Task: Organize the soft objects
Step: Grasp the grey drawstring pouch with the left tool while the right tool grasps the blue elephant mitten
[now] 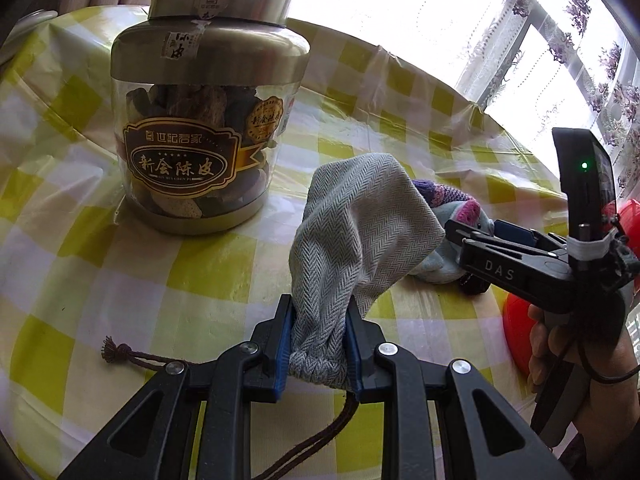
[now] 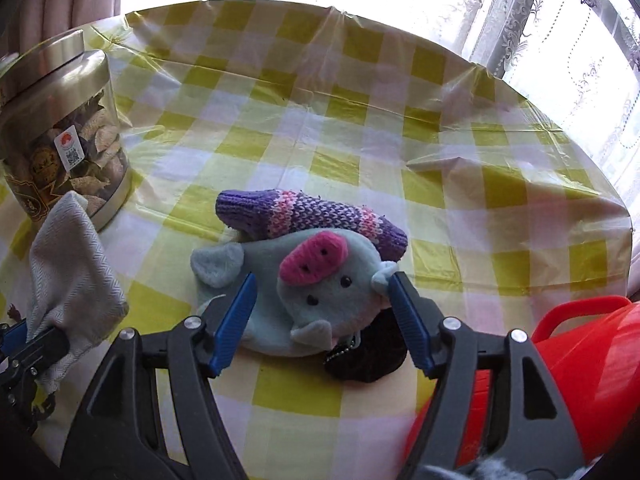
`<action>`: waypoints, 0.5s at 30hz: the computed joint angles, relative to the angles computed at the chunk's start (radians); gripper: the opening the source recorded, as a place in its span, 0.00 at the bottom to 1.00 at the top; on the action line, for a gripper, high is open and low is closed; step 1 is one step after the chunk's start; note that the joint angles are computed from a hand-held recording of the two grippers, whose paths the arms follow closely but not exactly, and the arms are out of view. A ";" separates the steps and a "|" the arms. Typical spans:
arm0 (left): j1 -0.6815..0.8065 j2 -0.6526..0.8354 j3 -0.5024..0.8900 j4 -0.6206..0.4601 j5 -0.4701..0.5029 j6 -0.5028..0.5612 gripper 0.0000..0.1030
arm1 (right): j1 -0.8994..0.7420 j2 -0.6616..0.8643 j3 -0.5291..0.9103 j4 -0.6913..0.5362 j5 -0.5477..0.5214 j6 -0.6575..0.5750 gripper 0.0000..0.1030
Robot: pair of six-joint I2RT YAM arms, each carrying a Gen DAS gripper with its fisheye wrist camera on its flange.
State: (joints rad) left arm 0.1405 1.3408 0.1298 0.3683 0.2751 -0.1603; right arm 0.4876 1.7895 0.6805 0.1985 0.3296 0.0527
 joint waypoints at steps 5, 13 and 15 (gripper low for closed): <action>-0.002 0.022 -0.002 0.020 -0.001 0.001 0.24 | -0.001 0.063 0.023 0.049 0.016 -0.035 0.69; -0.005 0.009 -0.009 0.025 -0.009 -0.009 0.24 | 0.016 0.059 -0.007 0.082 -0.013 -0.064 0.16; -0.007 0.001 -0.014 0.026 -0.011 -0.009 0.24 | 0.020 0.038 -0.024 0.086 -0.033 -0.067 0.16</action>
State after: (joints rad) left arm 0.1340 1.3415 0.1154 0.3939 0.2643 -0.1697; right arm 0.5079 1.8279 0.6570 0.2840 0.2968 -0.0139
